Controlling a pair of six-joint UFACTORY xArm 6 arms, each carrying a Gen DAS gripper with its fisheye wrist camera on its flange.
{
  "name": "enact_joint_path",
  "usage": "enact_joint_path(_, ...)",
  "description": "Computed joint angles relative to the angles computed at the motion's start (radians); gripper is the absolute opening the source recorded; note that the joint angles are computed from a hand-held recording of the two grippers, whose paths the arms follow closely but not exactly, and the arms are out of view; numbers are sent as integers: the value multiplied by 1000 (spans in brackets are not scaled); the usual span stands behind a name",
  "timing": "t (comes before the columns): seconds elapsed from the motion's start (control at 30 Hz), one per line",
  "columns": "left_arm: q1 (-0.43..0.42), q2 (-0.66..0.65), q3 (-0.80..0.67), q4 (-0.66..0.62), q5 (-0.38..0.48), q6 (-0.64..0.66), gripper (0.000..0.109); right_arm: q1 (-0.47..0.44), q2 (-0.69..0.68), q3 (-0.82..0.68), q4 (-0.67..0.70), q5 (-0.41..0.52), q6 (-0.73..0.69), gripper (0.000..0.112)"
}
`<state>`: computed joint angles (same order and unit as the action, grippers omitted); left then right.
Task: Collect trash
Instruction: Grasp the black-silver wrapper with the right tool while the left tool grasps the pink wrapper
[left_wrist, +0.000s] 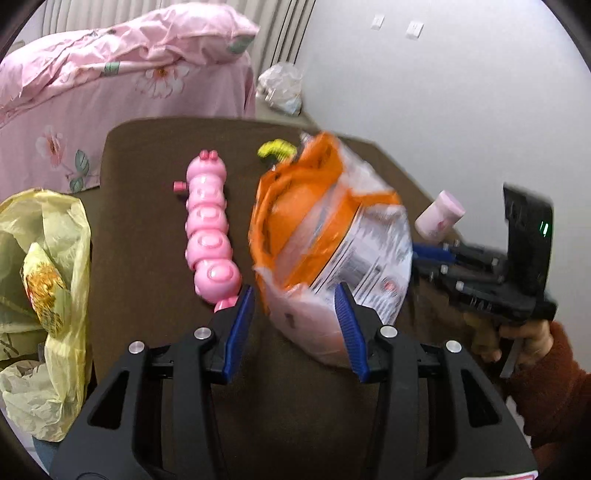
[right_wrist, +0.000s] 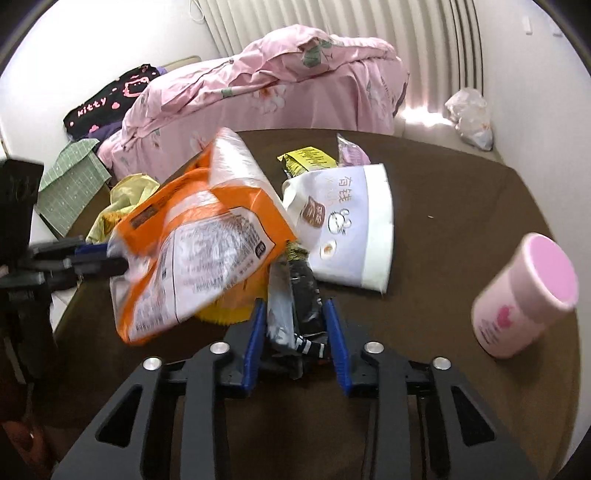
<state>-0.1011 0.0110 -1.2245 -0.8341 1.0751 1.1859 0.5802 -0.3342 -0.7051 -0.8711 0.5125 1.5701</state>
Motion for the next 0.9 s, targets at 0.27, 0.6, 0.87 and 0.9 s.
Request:
enact_joint_path(0.27, -54, 40, -89, -113, -57, -18, 54, 121, -163, 82, -78, 212, 143, 29)
enact_joint_path(0.6, -286, 303, -446, 34, -132, -248, 64, 185, -206, 123, -151, 320, 252, 29)
enact_joint_path(0.87, -405, 585, -753, 375, -207, -523, 61, 215, -261, 166, -206, 362, 357, 29)
enact_joint_path(0.9, -405, 650, -846, 418, -148, -592, 57, 226, -264, 167, -212, 373, 364, 29)
